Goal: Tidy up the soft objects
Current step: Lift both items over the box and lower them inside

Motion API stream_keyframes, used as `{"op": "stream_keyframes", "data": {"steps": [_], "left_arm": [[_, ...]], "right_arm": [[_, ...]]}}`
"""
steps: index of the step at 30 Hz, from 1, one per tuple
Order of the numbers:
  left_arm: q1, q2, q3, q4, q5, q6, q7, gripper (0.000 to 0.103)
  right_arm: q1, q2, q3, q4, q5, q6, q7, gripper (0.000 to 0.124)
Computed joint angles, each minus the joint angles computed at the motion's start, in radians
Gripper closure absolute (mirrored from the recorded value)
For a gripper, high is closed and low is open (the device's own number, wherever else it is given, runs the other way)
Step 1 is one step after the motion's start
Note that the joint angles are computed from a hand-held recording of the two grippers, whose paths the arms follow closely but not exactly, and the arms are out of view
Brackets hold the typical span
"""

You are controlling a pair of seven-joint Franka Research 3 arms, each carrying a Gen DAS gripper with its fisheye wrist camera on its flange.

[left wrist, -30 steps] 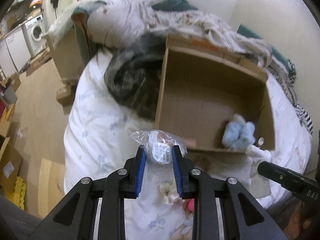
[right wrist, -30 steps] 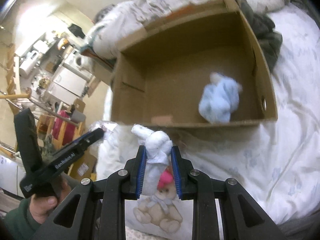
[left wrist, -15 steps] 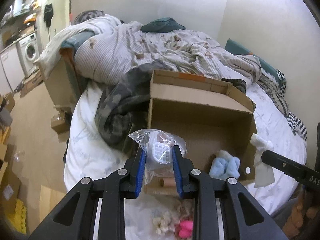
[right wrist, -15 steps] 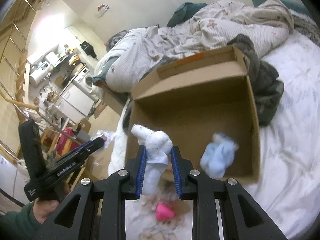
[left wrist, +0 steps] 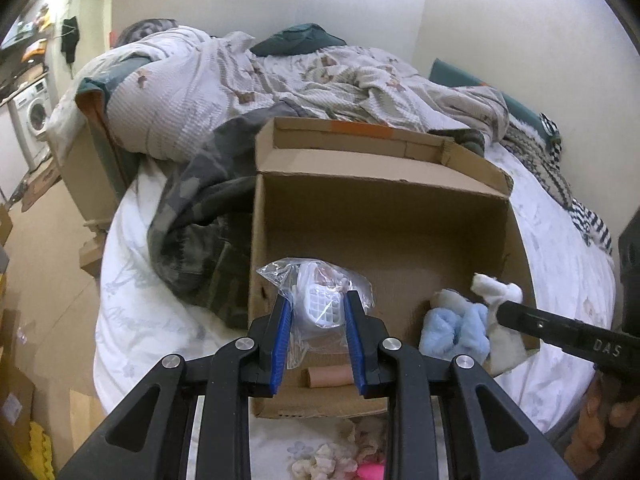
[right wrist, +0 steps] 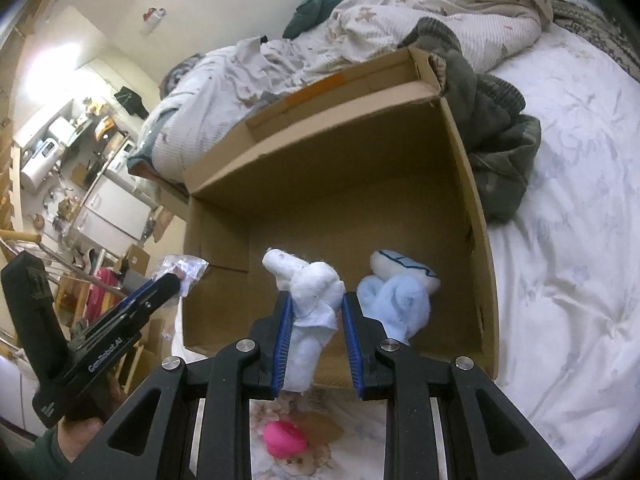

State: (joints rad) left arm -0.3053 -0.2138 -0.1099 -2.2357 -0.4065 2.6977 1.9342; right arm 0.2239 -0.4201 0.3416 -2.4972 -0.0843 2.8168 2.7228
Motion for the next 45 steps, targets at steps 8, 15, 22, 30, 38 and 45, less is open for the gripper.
{"op": "stream_keyframes", "data": {"steps": [8, 15, 22, 30, 38, 45], "left_arm": [[0.011, 0.037, -0.009, 0.028, -0.020, -0.072, -0.006, 0.079], [0.023, 0.042, -0.025, 0.033, -0.023, -0.088, -0.001, 0.079], [0.024, 0.043, -0.030, 0.034, -0.018, -0.111, 0.002, 0.079], [0.024, 0.038, -0.033, 0.022, -0.001, -0.103, -0.001, 0.079], [0.017, 0.031, -0.035, 0.006, 0.030, -0.085, -0.001, 0.079], [0.020, 0.030, -0.040, 0.003, 0.075, -0.081, -0.031, 0.069]], "right_arm": [[0.024, 0.033, -0.029, 0.008, 0.031, -0.008, -0.023, 0.097], [0.048, 0.055, -0.049, 0.018, 0.055, -0.016, -0.052, 0.097], [0.051, 0.066, -0.049, 0.029, 0.048, -0.047, -0.056, 0.097], [0.056, 0.083, -0.056, 0.047, 0.032, -0.067, -0.046, 0.097], [0.061, 0.095, -0.062, 0.057, 0.022, -0.071, -0.041, 0.097], [0.075, 0.095, -0.074, 0.051, 0.040, -0.057, -0.047, 0.094]]}}
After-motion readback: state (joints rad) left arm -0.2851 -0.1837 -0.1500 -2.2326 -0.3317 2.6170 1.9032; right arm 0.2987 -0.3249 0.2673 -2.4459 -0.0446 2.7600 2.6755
